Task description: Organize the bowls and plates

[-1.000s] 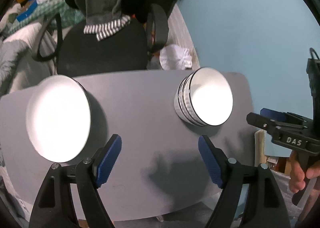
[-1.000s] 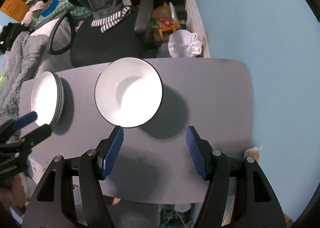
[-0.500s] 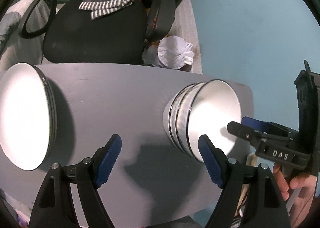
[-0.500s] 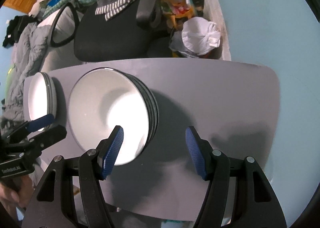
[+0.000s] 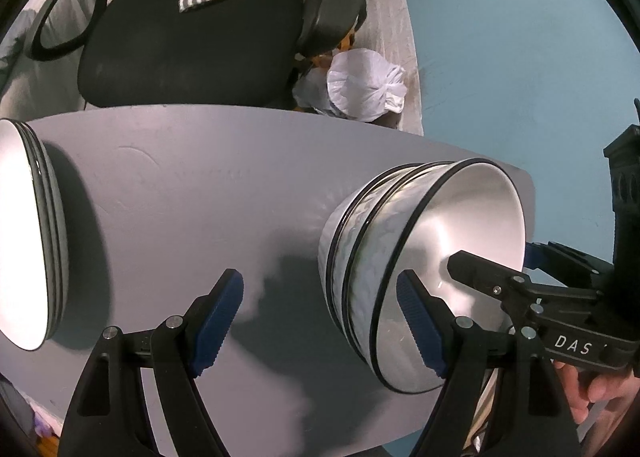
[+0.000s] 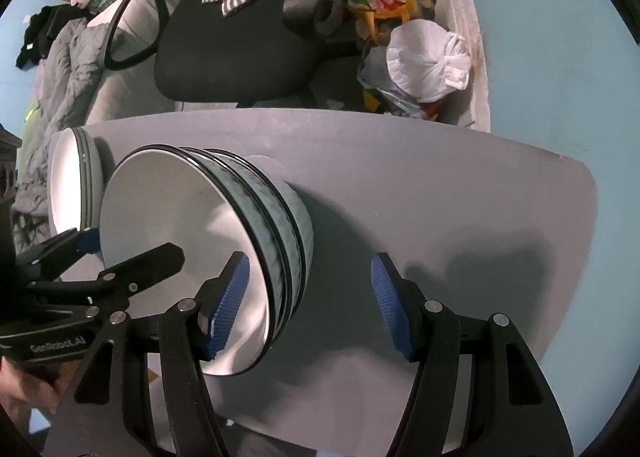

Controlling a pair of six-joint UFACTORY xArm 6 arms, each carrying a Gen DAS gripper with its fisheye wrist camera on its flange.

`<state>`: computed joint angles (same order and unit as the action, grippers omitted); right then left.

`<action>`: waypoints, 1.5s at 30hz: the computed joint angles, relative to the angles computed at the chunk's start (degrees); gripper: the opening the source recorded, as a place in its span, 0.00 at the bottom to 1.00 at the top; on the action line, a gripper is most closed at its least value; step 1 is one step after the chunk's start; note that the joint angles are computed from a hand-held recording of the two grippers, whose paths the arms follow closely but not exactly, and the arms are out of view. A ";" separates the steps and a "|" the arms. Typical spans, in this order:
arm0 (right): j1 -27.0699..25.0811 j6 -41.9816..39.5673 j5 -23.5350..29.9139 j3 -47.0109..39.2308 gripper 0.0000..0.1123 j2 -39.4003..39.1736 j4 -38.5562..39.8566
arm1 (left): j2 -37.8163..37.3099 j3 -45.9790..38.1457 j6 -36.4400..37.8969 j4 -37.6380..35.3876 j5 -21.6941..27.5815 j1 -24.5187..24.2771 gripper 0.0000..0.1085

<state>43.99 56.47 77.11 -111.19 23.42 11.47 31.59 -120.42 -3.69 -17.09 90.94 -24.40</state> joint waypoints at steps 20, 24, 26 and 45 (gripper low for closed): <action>-1.85 -5.54 -6.46 5.93 0.36 -1.90 7.25 | 5.43 -7.08 -1.28 -6.03 4.01 0.75 0.36; -1.53 -5.18 -7.65 5.92 0.25 -1.84 7.81 | 5.63 -7.83 0.17 -5.34 4.29 0.33 0.35; -1.32 -4.80 -7.52 5.51 0.25 -1.65 7.24 | 5.29 -7.53 0.73 -5.00 4.10 0.31 0.33; 3.10 -0.52 -3.02 -13.61 0.21 11.27 5.14 | -11.69 16.84 5.42 -0.62 -2.93 5.95 0.22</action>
<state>47.08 55.95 74.09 -124.80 34.69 16.61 19.90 -103.58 1.73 -17.71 88.00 -18.45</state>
